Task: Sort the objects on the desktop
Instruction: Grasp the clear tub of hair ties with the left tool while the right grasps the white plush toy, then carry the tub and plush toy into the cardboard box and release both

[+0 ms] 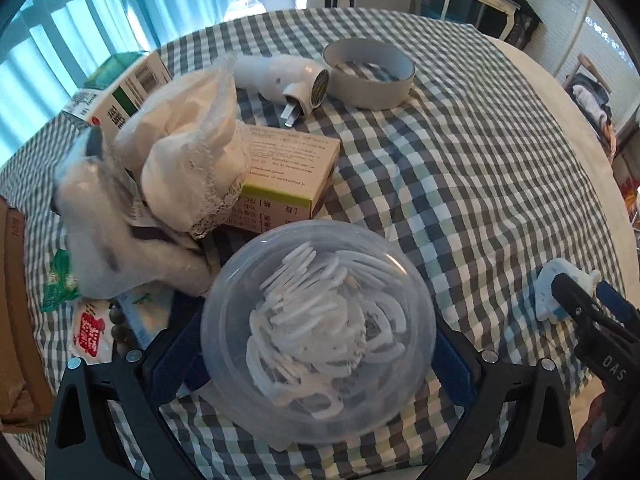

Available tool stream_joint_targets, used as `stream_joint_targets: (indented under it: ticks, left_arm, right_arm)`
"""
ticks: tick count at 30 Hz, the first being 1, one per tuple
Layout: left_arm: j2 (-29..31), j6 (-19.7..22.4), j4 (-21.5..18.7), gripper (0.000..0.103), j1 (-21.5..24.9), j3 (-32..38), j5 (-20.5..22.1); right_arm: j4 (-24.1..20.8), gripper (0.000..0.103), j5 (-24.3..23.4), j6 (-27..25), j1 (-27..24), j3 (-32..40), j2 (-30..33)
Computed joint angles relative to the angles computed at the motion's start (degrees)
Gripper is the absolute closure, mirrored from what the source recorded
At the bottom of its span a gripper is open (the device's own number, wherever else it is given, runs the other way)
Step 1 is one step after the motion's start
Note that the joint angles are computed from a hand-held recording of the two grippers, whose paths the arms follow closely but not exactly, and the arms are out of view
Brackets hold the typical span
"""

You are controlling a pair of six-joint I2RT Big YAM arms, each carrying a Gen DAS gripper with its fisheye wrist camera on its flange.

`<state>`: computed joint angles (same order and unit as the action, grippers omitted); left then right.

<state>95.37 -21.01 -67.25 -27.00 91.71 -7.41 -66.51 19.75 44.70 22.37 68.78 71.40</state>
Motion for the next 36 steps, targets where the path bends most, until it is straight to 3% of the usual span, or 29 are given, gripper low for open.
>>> stream_joint_targets:
  ticks: [1, 2, 4, 5, 10, 20, 28, 36]
  left_arm:
    - [0.05, 0.09, -0.05, 0.015, 0.22, -0.03, 0.41]
    - [0.13, 0.13, -0.21, 0.030, 0.55, -0.11, 0.98]
    - [-0.04, -0.12, -0.20, 0.040, 0.96, -0.67, 2.60]
    - [-0.36, -0.16, 0.00, 0.040, 1.05, -0.94, 2.78]
    - [-3.61, -0.51, 0.84, 0.040, 1.33, -3.80, 2.64]
    - [-10.99, -1.13, 0.95, 0.040, 0.79, -5.24, 1.65]
    - [-17.80, -2.17, 1.36, 0.040, 2.03, -5.07, -3.42]
    - [-26.45, -1.88, 1.23, 0.040, 7.65, -8.94, -3.92]
  right_arm:
    - [-0.17, 0.000, -0.30, -0.01, -0.09, 0.05, 0.25]
    - [-0.15, 0.003, -0.70, 0.04, -0.23, -0.05, 0.34]
    - [0.37, 0.013, -2.04, 0.00, -0.75, -0.25, 0.32]
    - [1.01, 0.021, -2.99, -0.07, -1.04, -0.61, 0.14]
    - [2.54, 0.021, -3.16, 1.53, -1.37, -2.05, -1.55]
    - [-1.36, 0.021, -0.67, 3.62, 3.52, 0.38, -5.38]
    - [-3.03, 0.021, 4.85, 1.64, 9.95, 8.93, -3.10]
    - [-4.47, 0.021, 9.32, -0.04, 19.03, 19.71, 1.44]
